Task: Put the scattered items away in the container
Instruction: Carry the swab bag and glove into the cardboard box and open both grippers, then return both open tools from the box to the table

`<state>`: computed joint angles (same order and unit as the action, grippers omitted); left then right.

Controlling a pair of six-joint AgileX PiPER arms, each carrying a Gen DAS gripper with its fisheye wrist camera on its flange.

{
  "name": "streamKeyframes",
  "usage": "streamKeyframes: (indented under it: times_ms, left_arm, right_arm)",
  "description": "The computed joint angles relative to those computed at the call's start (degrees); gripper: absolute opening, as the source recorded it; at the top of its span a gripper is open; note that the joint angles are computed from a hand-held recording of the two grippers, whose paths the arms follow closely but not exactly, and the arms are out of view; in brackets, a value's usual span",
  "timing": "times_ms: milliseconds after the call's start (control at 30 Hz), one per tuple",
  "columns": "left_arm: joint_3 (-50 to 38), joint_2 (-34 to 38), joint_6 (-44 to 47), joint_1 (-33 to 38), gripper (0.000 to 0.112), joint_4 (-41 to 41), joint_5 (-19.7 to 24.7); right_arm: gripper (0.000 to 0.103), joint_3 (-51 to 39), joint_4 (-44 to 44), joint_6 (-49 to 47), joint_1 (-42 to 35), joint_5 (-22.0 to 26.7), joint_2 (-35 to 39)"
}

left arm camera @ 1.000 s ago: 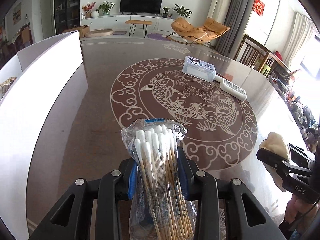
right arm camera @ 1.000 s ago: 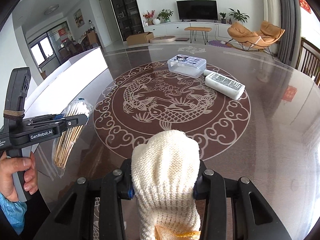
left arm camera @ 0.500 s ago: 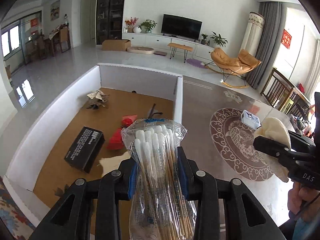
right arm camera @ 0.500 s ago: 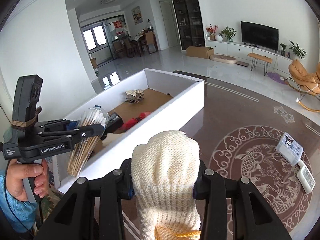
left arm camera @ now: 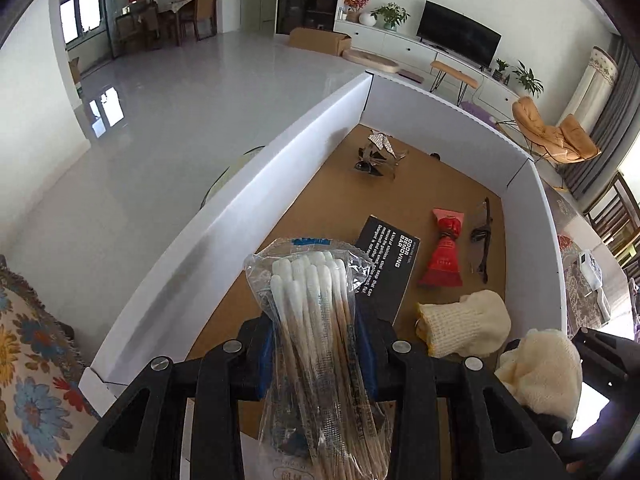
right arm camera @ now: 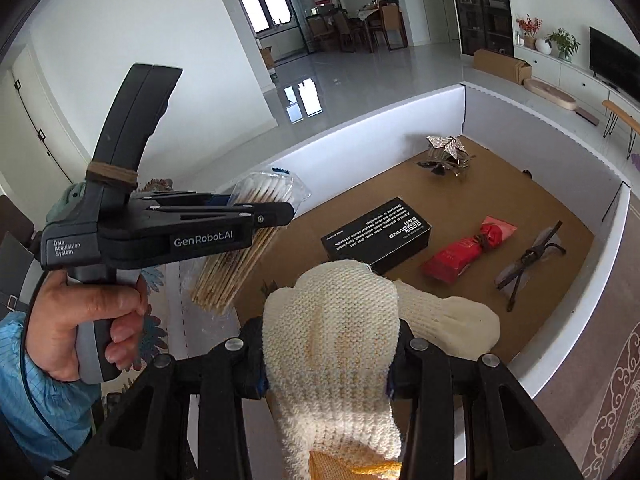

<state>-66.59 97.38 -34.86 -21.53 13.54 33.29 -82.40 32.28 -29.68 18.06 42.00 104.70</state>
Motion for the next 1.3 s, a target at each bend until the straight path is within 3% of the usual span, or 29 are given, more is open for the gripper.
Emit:
streamKeyframes:
  times_ms: [100, 167, 200, 233, 433, 567, 667, 767, 867, 1033, 1167, 1300]
  left_arm:
    - [-2.3, 2.6, 1.4, -0.3, 0.037, -1.0, 1.8]
    - [-3.2, 3.7, -0.2, -0.9, 0.049, 0.4, 2.6]
    - [-4.2, 4.3, -0.9, -1.0, 0.066, 0.8, 3.0]
    - [-3.6, 3.9, -1.6, -0.9, 0.080, 1.2, 2.3]
    - [-0.4, -0.3, -7.0, -1.9, 0.081, 4.7, -0.6]
    - [0.4, -2.4, -18.6, -7.6, 0.081, 14.5, 1.0]
    - [-0.4, -3.9, -30.0, -14.7, 0.081, 23.5, 4.9]
    - [-1.6, -4.8, -39.9, -24.0, 0.082, 31.7, 8.5]
    - [-4.8, -3.0, -46.1, -33.4, 0.088, 36.6, 10.2]
    - [-13.4, 5.9, -48.0, -43.1, 0.098, 36.8, 4.8]
    - [-27.0, 19.5, -36.3, -45.9, 0.098, 27.2, 3.6]
    - [-41.6, 32.2, -25.1, -47.0, 0.098, 17.3, 6.5]
  right_arm:
    - [0.050, 1.3, -3.1, 1.2, 2.3, -1.9, 1.2]
    - [0.082, 1.8, -1.9, 0.1, 2.0, -2.3, 2.0]
    - [0.091, 1.4, 0.3, -1.5, 1.3, -1.3, 2.4]
    - [0.094, 1.3, 2.0, -2.7, 0.4, -1.2, 2.2]
    - [0.095, -0.7, -0.1, -0.4, -1.7, -0.1, 0.4]
    - [0.095, 2.4, 1.2, -2.2, -3.5, -1.5, -3.0]
    - [0.095, 8.7, 3.9, -7.0, -5.9, -5.2, -8.9]
    - [0.095, 19.6, 7.4, -15.6, -10.3, -13.1, -17.9]
    - [0.099, 31.4, 16.2, -30.2, -19.2, -18.0, -26.9]
    - [0.100, 43.3, 29.1, -52.6, -43.1, -15.5, -33.6]
    - [0.100, 46.1, 33.2, -64.6, -63.2, -11.9, -30.6]
    - [0.100, 43.6, 33.2, -68.7, -80.5, -6.6, -23.0]
